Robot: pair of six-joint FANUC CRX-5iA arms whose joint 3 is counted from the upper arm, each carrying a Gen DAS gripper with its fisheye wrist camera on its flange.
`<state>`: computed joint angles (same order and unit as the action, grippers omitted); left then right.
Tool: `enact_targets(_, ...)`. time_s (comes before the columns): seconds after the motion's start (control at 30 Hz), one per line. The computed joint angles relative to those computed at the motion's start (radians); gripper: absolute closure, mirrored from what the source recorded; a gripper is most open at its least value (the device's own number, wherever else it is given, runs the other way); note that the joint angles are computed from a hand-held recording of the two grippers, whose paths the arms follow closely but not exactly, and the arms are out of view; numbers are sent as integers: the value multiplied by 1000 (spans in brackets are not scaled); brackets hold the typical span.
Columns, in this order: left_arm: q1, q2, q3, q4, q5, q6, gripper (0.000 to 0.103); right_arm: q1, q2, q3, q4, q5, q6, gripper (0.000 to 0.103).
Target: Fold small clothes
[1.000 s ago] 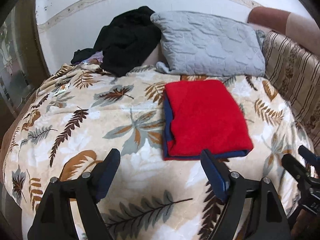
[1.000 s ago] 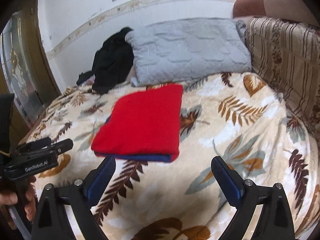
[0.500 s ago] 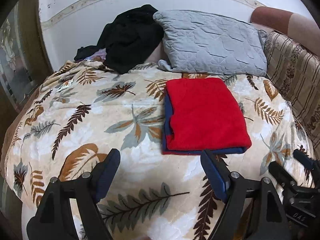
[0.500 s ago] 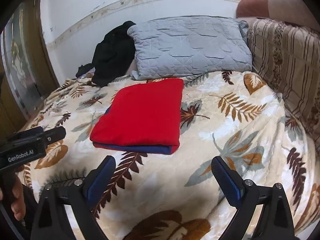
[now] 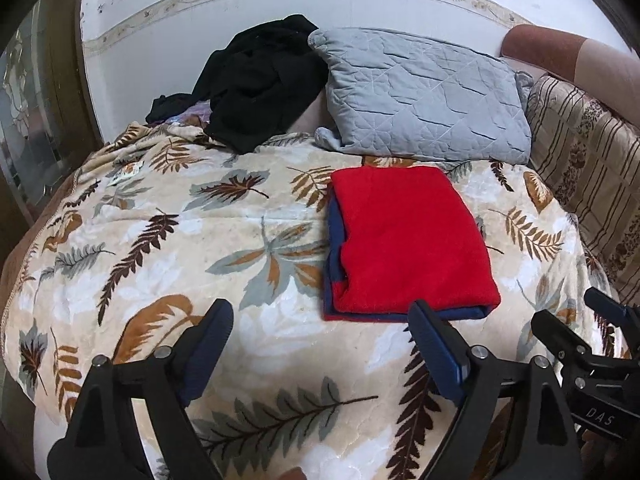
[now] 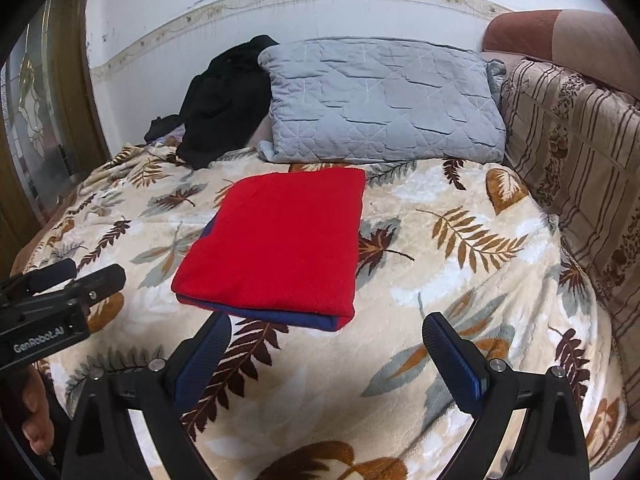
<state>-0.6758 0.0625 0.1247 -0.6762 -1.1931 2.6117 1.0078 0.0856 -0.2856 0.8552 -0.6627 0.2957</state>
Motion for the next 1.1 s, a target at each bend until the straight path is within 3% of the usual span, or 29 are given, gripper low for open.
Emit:
enact_targets(0.07, 0, -5, -7, -2, 17, 0, 6, 3, 8, 13, -7, -13, 9, 5)
enact_targets(0.23, 0, -17, -22, -6, 55, -1, 6, 3, 22, 35, -10, -31, 25, 5)
enact_targets(0.5, -3, 9, 2, -32, 14, 21, 6, 3, 33, 53, -19, -48, 40, 5)
enact_targets(1.1, 13, 23, 13, -16, 23, -2, 6, -4, 56, 90, -25, -51, 69, 5)
